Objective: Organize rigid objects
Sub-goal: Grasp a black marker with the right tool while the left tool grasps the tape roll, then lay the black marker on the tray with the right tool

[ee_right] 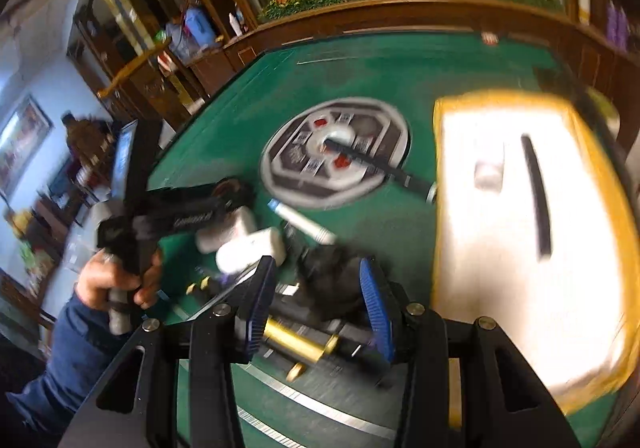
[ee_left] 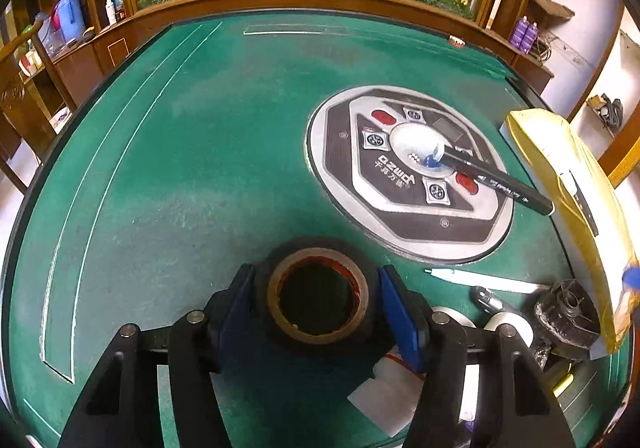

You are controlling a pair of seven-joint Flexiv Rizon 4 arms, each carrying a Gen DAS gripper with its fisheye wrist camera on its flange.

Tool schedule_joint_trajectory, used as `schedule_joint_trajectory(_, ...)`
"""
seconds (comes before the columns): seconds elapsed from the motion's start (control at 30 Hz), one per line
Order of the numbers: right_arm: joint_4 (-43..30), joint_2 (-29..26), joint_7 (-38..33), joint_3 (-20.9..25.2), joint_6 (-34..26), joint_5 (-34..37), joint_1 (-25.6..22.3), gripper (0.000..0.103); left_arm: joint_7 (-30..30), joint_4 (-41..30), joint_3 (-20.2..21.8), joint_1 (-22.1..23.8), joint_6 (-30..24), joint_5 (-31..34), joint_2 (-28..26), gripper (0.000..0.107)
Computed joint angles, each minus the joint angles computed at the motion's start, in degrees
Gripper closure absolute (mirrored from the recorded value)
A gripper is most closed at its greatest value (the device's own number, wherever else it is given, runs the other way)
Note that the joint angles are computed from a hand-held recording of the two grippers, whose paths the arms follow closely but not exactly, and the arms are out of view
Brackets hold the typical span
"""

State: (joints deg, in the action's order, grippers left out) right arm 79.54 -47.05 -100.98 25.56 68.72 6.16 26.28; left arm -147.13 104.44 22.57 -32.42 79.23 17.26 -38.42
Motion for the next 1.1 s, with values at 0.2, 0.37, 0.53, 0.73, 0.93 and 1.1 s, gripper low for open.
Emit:
schedule_joint_trajectory(0.2, -19.23, -9.66, -2.86, -5.92, -15.46, -8.25, 6.19, 0.061, -0.53, 1.15, 1.49, -0.57, 1.89, 0.59, 0.12, 0.041)
schedule_joint_trajectory(0.37, -31.12, -16.79, -4.33, -11.53, -20.74, -11.63, 11.36, 0.061, -0.38, 1.65, 2.15, -1.04, 2.78, -0.16, 0.01, 0.041)
schedule_joint_trajectory(0.53, -40.82, -22.43, -5.43, -14.35, -26.62, -13.77, 13.88, 0.061, 0.20, 1.51, 2.56, -1.49, 2.44, -0.55, -0.12, 0.041)
schedule_joint_trajectory(0.73, -45.26, -24.41, -4.95, -14.93, -31.53, -10.61, 14.28, 0.089, 0.56, 2.11, 2.76, -1.53, 3.40, -1.00, -0.05, 0.041)
schedule_joint_trajectory(0.93, -31.21, -17.06, 0.60, -13.38, -18.70, -6.46, 12.61, 0.089, -0.77, 3.70, 5.32, -3.40, 7.05, -2.25, -0.16, 0.041)
schedule_joint_trajectory(1.1, -18.22, -10.21, -0.51, -6.41, -6.06, -0.41, 7.69, 0.089, 0.02, 4.47, 8.87, -6.86, 9.60, -4.51, -0.79, 0.041)
